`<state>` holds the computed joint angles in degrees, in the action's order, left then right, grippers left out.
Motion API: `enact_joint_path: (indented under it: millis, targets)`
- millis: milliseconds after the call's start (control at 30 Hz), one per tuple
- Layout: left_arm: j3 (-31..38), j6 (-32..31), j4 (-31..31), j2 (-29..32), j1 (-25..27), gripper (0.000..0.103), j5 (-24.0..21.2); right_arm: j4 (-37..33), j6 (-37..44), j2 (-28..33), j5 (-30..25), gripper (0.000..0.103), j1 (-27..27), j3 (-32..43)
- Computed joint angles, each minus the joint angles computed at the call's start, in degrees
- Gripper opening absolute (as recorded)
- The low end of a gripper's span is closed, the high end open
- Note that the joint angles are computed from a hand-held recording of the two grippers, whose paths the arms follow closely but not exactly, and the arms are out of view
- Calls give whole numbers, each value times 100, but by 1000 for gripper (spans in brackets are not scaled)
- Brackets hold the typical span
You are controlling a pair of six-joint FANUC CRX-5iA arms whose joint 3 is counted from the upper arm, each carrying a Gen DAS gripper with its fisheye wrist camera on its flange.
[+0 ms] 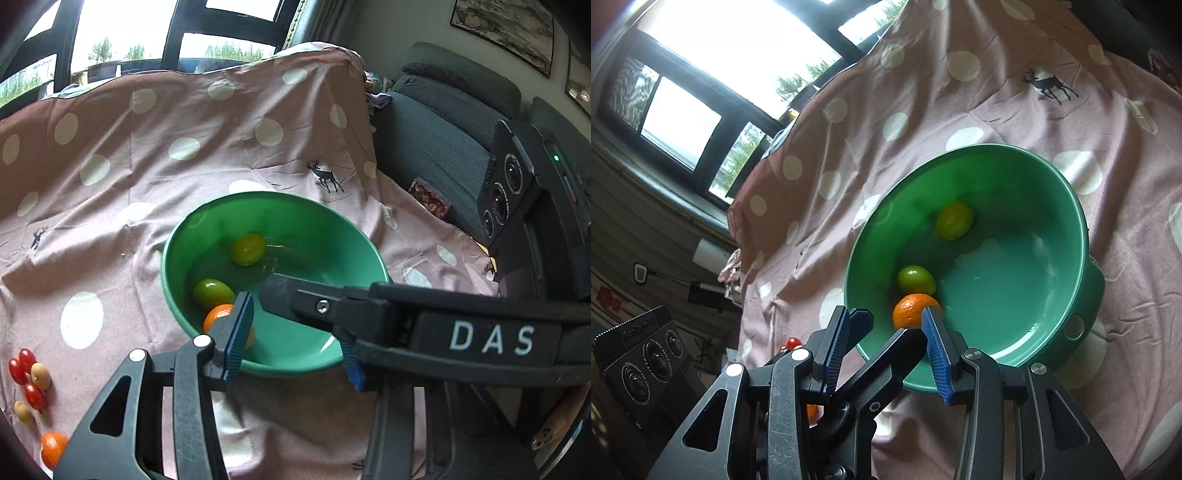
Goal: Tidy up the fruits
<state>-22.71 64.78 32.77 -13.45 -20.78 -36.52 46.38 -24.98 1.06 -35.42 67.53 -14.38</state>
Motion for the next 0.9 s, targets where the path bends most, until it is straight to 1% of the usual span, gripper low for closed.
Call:
enact_joint_path:
  millis: [67,133,167,267,300,367,467,500,567,600,667,733,800,867,900]
  targets:
    - [36,364,-388,-158,119,45,-119,15,104,37,-44,44,41,68]
    - [-44,529,-465,-352,325,47,-252,9,228,63,133,44,32,91]
    - [-67,642,-540,-451,449,51,-348,20,248,72,242,44,24,90]
    - [-201,1050,-868,-863,838,60,-528,-53,414,163,240,56,66,222]
    - [-280,1102,-916,-1030,997,61,-574,-96,523,205,211,57,89,288]
    - [-386,1245,-1092,-1333,1338,71,-760,-264,811,294,207,57,128,439]
    - [-489,1446,-1445,-1644,1749,72,-1074,-590,1277,483,303,59,162,706]
    - [-520,1515,-1568,-1728,1874,72,-1178,-774,1488,573,331,61,171,839]
    - [-641,1613,-1720,-1927,2175,72,-1334,-1261,2040,792,328,62,199,1184]
    - [-732,1585,-1692,-2026,2364,72,-1399,-1539,2358,918,312,62,209,1384]
    - [-1000,1324,-1377,-2202,2830,72,-1492,-2138,3042,1190,202,62,228,1828]
    - [-1122,1240,-1250,-2216,3127,70,-1598,-2546,3554,1452,127,62,233,2212]
    - [-1256,1093,-1054,-2185,3284,70,-1609,-2869,3899,1675,196,62,224,2489]
    - [-1341,902,-858,-2063,3332,70,-1594,-3562,4537,1958,174,62,161,2952]
    - [-1316,926,-901,-1975,3300,70,-1597,-3923,4863,2106,128,62,120,3203]
